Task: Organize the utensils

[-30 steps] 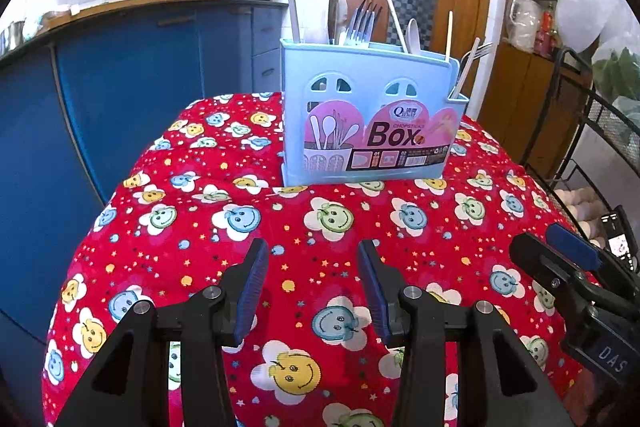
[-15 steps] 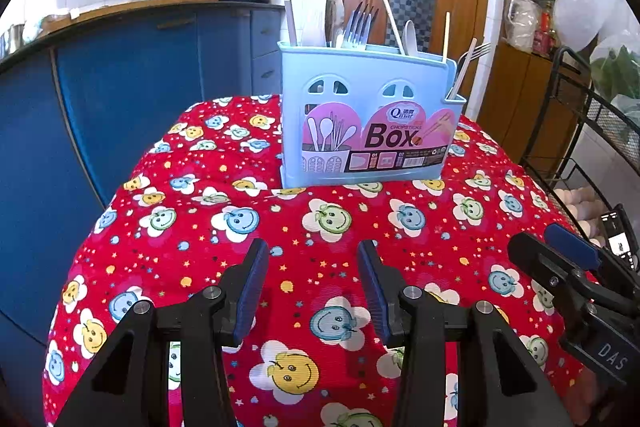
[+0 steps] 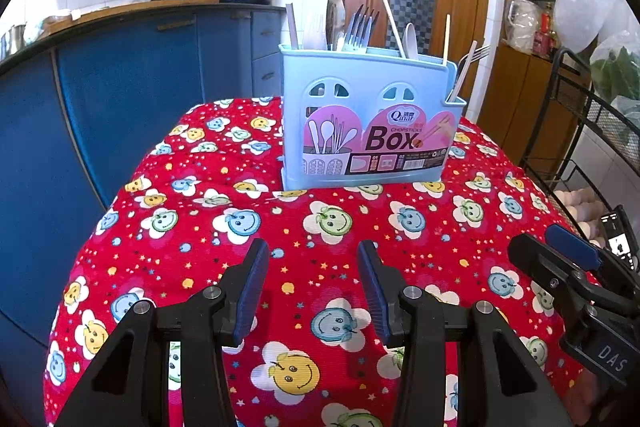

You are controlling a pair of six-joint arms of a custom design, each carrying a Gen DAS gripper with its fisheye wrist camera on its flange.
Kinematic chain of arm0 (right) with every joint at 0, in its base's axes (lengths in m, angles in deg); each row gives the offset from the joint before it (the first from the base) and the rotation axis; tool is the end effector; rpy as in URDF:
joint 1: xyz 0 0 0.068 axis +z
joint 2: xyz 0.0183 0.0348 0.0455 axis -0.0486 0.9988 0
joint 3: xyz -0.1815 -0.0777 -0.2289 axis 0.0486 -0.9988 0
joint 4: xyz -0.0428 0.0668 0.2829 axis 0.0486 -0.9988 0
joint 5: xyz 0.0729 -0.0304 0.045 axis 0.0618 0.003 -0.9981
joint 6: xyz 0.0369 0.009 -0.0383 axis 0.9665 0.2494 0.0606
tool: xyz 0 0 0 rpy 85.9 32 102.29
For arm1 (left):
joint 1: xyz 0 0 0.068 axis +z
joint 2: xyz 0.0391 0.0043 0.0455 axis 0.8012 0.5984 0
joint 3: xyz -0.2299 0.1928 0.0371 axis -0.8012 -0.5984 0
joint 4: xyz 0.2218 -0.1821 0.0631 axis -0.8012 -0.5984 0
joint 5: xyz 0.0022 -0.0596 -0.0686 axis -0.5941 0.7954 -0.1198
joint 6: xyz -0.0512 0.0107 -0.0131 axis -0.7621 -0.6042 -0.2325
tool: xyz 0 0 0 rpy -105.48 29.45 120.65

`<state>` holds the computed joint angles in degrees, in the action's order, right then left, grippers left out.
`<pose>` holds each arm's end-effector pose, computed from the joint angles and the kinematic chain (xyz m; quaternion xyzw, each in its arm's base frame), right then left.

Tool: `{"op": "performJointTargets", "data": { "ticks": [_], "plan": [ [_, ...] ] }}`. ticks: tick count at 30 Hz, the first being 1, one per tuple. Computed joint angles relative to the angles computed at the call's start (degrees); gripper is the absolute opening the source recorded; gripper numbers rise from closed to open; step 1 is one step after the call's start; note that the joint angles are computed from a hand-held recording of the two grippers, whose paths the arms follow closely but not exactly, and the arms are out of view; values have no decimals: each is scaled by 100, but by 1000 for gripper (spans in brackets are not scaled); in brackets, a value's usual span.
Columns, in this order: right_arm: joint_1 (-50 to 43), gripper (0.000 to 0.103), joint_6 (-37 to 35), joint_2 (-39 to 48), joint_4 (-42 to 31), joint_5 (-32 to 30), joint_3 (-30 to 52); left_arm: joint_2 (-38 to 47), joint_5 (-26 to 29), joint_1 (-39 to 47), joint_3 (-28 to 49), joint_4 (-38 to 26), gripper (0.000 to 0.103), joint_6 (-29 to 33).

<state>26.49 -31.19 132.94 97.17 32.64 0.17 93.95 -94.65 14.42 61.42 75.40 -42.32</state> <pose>0.2713 0.1374 0.1849 0.0746 0.8615 0.0862 0.4948 0.3405 -0.2599 0.2360 0.0885 0.8939 -0.0754 0.4329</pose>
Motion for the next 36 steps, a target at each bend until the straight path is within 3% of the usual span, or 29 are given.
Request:
{"op": "performJointTargets", "data": {
  "ticks": [36],
  "plan": [
    [19,73,7,-34,-56,16,19,-84,-41,-10,20,-68,47,4]
  ]
}}
